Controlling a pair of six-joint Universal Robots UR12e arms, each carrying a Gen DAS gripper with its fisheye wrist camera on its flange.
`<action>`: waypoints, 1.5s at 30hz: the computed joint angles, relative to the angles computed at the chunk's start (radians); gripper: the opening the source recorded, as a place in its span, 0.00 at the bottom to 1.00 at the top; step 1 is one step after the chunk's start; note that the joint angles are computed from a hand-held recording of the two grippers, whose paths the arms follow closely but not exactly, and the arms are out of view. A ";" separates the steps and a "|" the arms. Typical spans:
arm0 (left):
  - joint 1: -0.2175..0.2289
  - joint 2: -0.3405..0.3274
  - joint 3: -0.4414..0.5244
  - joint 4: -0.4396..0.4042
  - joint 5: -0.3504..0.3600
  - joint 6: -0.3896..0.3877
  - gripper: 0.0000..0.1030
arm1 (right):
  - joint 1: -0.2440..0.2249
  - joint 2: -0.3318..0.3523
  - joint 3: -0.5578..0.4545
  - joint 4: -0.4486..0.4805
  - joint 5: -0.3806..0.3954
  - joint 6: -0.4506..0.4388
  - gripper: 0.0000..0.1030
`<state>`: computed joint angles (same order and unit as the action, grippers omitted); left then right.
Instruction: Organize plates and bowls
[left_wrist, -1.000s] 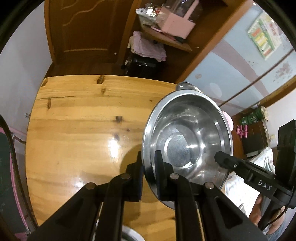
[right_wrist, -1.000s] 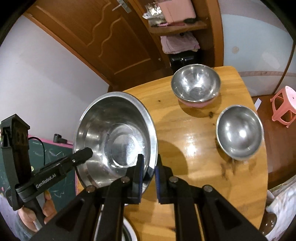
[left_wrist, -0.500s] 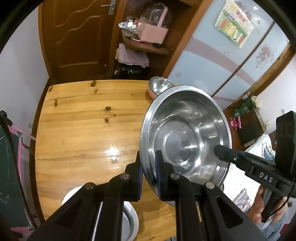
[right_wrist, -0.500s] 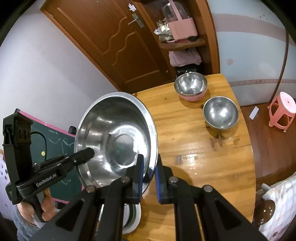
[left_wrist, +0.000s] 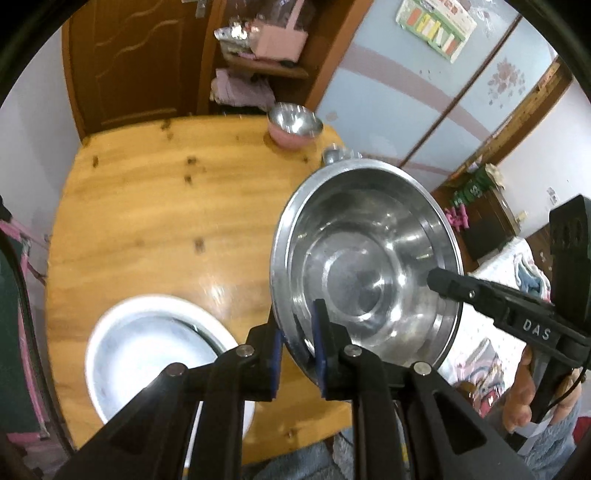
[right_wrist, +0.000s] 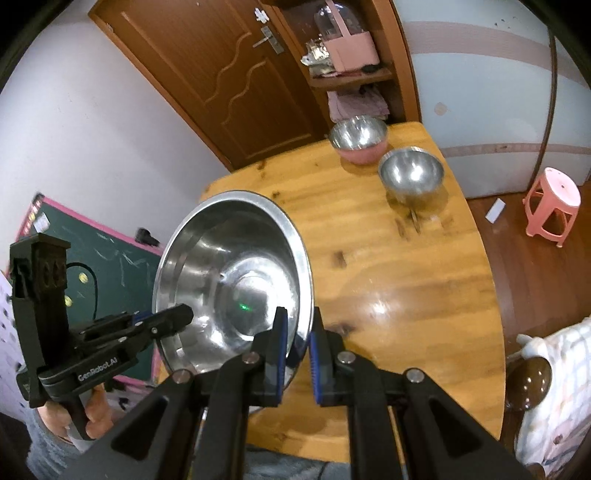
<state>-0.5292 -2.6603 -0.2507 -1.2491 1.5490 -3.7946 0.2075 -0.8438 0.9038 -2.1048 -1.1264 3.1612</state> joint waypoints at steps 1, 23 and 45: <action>-0.002 0.024 -0.062 0.032 -0.018 -0.006 0.13 | 0.002 -0.011 0.028 -0.015 -0.017 -0.003 0.10; -0.026 -0.014 -0.136 -0.042 -0.098 -0.012 0.16 | 0.016 -0.011 0.171 0.011 -0.172 0.045 0.08; -0.021 -0.067 -0.045 -0.122 -0.130 -0.016 0.16 | 0.032 0.008 0.154 0.035 -0.220 0.034 0.09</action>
<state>-0.5499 -2.7271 -0.2961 -1.3708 1.4195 -3.8111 0.2393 -0.8361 1.0573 -2.0701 -1.3468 3.1948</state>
